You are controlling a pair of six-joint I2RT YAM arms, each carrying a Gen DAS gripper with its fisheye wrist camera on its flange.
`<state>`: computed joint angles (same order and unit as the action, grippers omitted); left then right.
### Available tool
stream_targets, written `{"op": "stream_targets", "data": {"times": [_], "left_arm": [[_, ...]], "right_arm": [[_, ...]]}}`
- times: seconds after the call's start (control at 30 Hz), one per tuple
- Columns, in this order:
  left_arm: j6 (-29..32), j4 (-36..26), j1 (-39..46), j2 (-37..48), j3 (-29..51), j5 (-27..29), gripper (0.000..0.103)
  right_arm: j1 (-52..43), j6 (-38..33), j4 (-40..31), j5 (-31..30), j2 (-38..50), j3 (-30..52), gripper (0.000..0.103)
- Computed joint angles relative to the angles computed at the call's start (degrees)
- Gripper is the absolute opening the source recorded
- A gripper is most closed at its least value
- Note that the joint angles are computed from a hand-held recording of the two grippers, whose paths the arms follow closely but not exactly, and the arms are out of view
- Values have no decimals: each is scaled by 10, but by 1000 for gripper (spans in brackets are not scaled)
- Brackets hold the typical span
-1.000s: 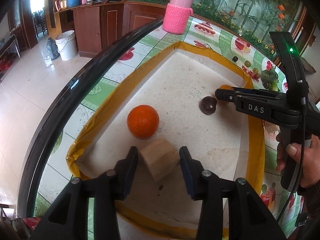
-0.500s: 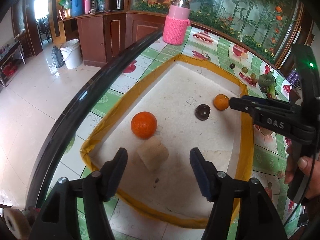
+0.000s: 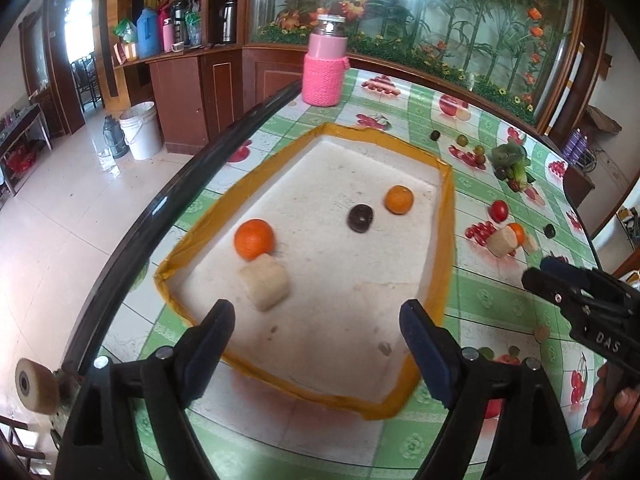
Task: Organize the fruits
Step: 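Withdraw both open tools from the tray toward the remaining items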
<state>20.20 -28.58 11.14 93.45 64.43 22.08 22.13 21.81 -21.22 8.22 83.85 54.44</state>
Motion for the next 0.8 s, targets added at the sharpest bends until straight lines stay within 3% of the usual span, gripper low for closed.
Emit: {"op": "stream_targets", "data": {"times": [0.4, 0.53, 0.8], "left_arm": [[-18, 3, -120, -115, -106, -29, 97], [-16, -7, -170, -143, -134, -46, 97], [-10, -15, -222, -176, -164, -89, 97]], "right_arm": [[-42, 62, -107, 45, -269, -202, 57], [-72, 67, -136, 41, -342, -242, 77], [-118, 14, -74, -35, -351, -271, 78]]}}
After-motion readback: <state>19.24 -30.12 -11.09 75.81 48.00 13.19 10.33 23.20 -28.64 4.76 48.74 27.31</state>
